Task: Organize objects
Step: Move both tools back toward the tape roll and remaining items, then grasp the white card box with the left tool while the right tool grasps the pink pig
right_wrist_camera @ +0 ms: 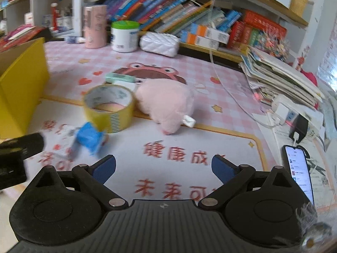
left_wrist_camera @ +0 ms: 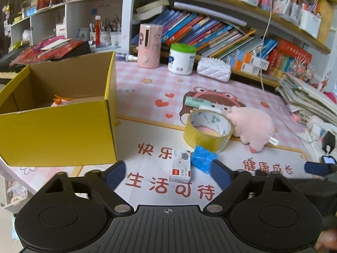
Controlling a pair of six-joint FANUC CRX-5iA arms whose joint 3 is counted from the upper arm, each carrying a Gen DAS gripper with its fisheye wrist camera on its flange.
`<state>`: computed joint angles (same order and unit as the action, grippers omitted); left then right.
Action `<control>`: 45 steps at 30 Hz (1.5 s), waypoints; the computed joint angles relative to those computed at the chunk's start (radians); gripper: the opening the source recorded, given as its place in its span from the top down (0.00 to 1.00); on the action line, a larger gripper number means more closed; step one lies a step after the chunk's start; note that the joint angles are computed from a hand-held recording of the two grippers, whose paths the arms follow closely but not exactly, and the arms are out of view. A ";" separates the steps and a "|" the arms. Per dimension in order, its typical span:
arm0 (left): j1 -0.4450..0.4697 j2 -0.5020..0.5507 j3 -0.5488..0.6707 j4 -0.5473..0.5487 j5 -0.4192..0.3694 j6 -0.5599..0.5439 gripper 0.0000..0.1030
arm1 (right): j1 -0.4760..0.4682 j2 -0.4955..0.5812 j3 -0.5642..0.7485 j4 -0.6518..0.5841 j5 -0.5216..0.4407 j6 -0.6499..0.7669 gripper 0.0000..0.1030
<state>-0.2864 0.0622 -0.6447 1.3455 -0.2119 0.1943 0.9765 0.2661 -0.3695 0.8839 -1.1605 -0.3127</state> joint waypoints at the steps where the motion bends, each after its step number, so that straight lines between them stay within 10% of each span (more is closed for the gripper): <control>1: 0.009 0.012 0.015 -0.061 -0.005 0.058 0.24 | -0.009 -0.004 -0.006 -0.004 0.002 -0.003 0.06; 11: 0.063 0.147 0.241 -0.742 -0.113 0.650 0.47 | -0.102 -0.068 -0.120 0.141 0.155 -0.008 0.06; 21: 0.052 0.218 0.389 -1.058 -0.199 0.941 0.60 | -0.187 -0.084 -0.163 0.227 0.277 -0.016 0.06; 28: 0.055 0.222 0.400 -1.040 -0.214 0.938 0.73 | -0.247 -0.049 -0.139 0.234 0.322 0.017 0.03; 35: 0.054 0.170 0.285 -0.737 -0.115 0.679 0.73 | -0.301 0.018 -0.082 0.229 0.340 0.093 0.04; 45: 0.035 0.130 0.203 -0.488 -0.057 0.461 0.73 | -0.338 0.012 -0.096 0.279 0.406 0.013 0.36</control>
